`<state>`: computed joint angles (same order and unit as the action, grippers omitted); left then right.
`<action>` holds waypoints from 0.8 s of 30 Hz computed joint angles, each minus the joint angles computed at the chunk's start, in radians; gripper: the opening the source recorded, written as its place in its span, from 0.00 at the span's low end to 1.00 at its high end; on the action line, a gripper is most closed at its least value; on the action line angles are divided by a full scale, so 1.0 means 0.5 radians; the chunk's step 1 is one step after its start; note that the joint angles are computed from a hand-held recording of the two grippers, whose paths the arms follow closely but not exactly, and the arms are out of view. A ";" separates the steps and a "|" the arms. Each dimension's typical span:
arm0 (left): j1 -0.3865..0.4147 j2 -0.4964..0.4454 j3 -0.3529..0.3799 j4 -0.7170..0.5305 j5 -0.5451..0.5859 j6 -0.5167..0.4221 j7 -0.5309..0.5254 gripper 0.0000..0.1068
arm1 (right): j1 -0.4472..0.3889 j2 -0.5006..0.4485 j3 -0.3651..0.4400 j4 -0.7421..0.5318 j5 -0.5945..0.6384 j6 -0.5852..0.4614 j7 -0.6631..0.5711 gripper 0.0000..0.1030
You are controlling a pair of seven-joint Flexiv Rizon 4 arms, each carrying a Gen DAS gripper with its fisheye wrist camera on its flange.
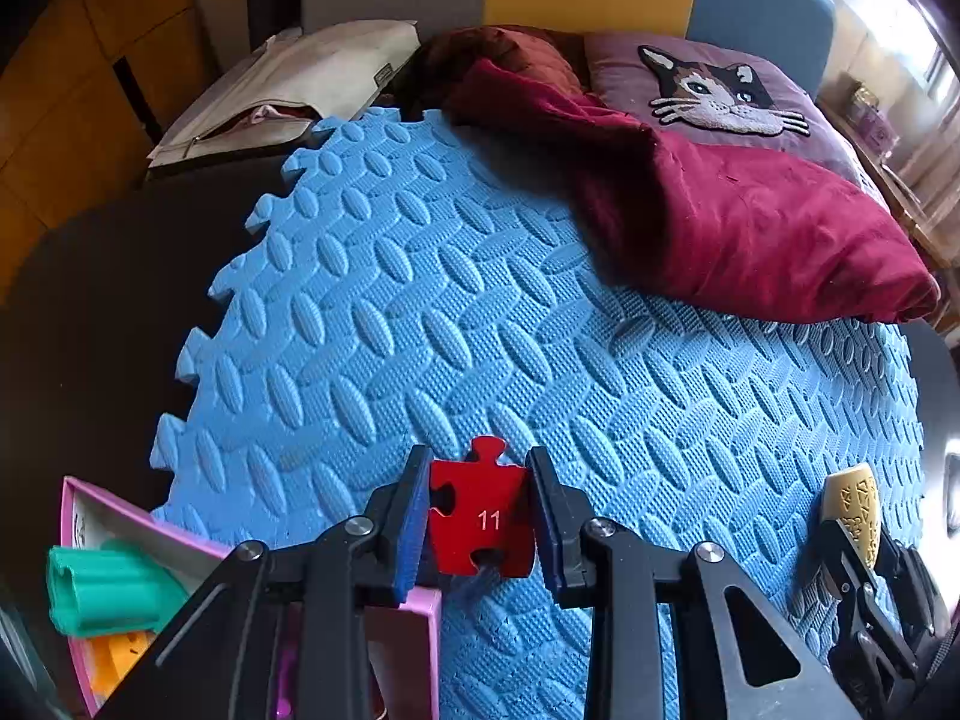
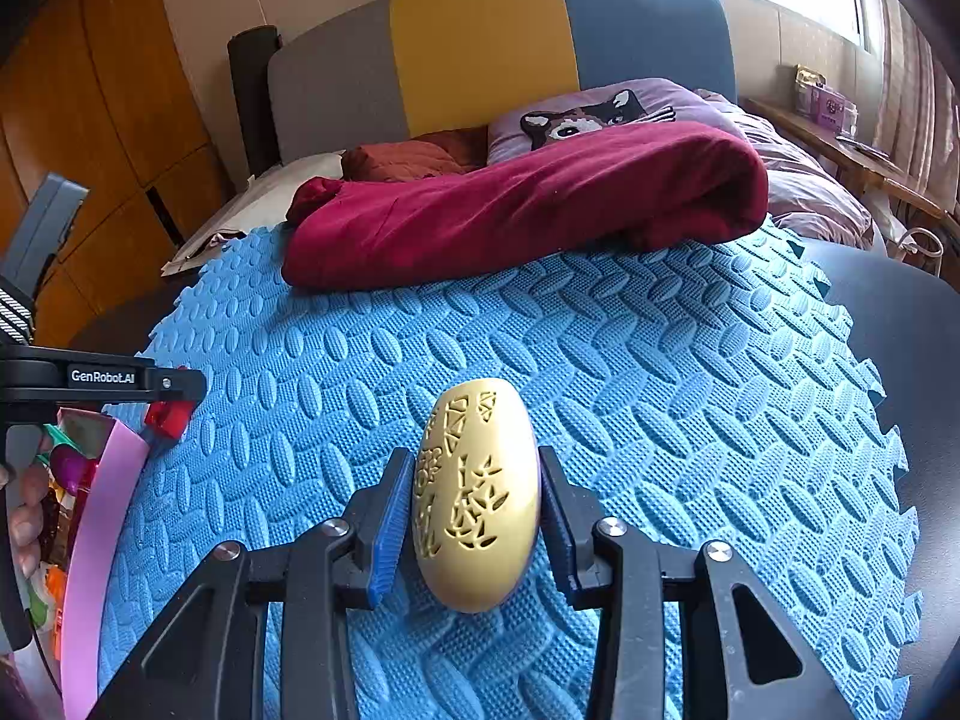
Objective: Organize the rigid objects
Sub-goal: 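Grasp the red numbered puzzle piece with the left tool while the right tool holds the egg, then carry the red puzzle piece into the tray and open the left tool while the right tool holds the egg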
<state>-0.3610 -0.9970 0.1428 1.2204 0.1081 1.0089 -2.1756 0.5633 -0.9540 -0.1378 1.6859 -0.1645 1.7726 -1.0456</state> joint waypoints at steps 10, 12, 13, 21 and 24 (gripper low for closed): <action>-0.032 0.158 0.005 0.271 0.000 0.306 -0.074 0.30 | 0.046 -0.004 -0.049 -0.002 0.010 -0.020 0.009 0.39; -0.050 0.186 0.012 0.309 -0.004 0.352 -0.077 0.30 | 0.063 -0.005 -0.066 -0.002 0.013 -0.025 0.014 0.39; -0.054 0.195 0.010 0.322 -0.009 0.371 -0.073 0.30 | 0.067 -0.006 -0.071 -0.002 0.013 -0.026 0.016 0.39; -0.109 0.293 0.016 0.465 -0.045 0.537 -0.033 0.30 | 0.149 -0.014 -0.165 0.004 0.019 -0.049 0.041 0.39; -0.133 0.339 0.027 0.524 -0.051 0.591 -0.023 0.30 | 0.162 -0.015 -0.181 0.007 0.019 -0.052 0.046 0.39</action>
<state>-0.4273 -0.8276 0.1565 1.4822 0.0828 1.3042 -2.1871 0.6444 -0.9617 -0.2285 1.6893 -0.1552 1.7468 -1.0229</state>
